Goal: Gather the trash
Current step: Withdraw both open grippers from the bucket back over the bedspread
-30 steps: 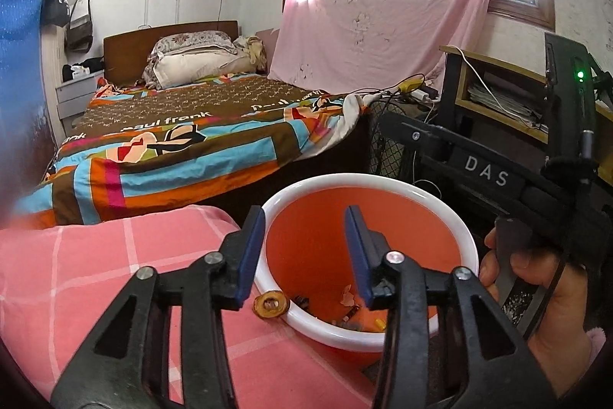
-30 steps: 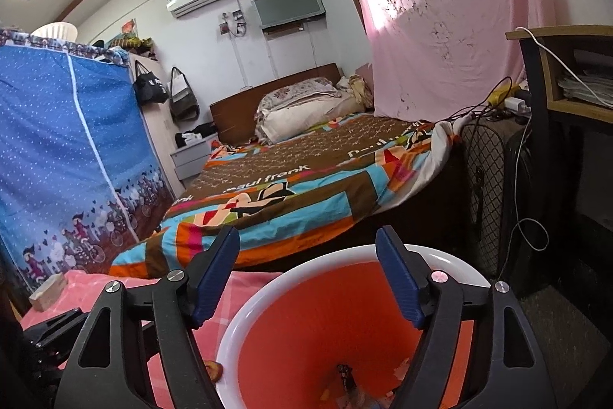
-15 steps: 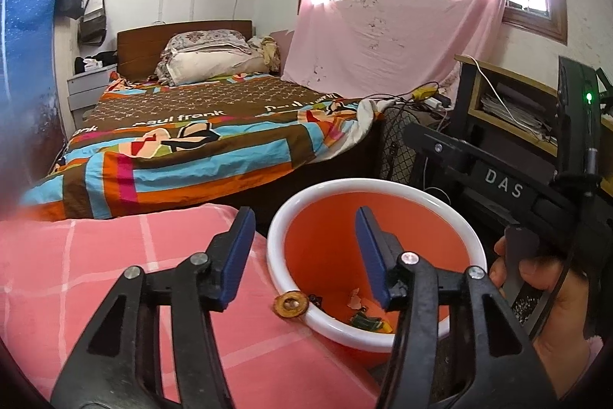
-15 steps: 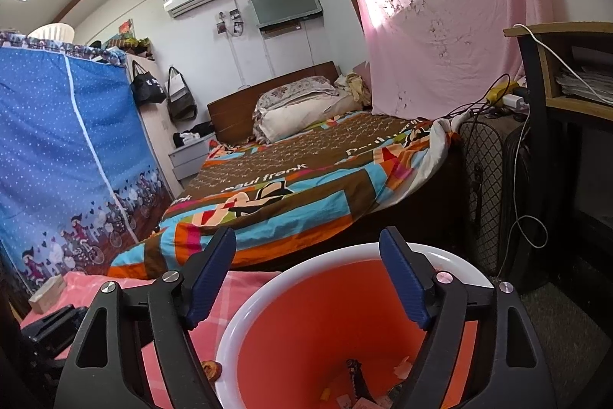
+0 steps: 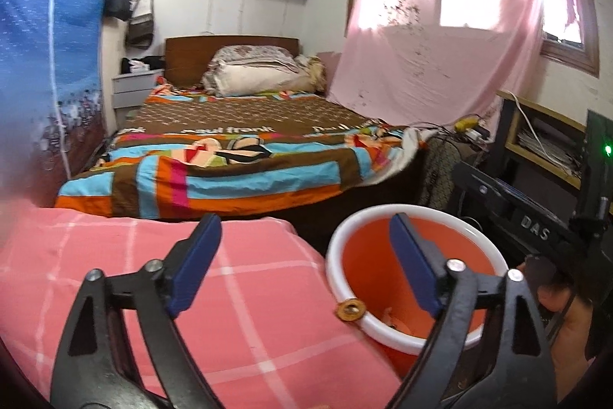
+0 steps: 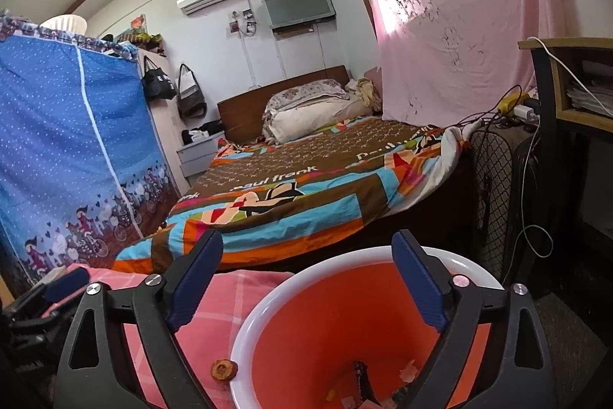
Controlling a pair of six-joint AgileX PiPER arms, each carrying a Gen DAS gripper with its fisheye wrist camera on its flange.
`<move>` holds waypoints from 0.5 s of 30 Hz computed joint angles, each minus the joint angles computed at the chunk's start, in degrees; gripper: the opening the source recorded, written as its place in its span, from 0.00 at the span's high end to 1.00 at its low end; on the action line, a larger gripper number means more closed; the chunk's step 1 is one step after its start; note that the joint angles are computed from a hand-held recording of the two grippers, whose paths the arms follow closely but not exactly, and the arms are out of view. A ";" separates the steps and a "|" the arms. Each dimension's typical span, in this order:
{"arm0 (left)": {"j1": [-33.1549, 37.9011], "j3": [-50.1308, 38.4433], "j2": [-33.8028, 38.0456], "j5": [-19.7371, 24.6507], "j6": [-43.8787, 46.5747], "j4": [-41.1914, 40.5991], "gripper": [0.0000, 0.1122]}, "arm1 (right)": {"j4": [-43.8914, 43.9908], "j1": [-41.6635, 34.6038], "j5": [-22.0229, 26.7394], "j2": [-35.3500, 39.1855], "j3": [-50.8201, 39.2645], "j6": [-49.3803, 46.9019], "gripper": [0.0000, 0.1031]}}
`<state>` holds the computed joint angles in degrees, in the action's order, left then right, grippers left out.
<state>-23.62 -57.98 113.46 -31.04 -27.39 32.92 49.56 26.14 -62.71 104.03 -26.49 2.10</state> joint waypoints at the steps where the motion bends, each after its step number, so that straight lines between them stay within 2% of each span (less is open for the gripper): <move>1: 0.29 0.15 -0.12 -0.09 0.24 -0.57 0.09 | 0.35 0.18 -0.17 0.19 -0.17 -0.23 0.02; 4: 1.23 0.93 -0.67 -0.65 2.16 -4.49 0.08 | 1.16 0.67 -0.37 0.58 -0.67 -1.20 0.00; 11: 2.76 1.87 -1.40 0.07 4.11 -7.37 0.08 | 2.60 1.67 0.99 1.73 -2.52 -4.26 0.00; 15: 3.33 3.60 -1.85 -1.69 7.19 -10.46 0.08 | 3.64 3.46 -0.20 2.60 -3.25 -6.03 0.00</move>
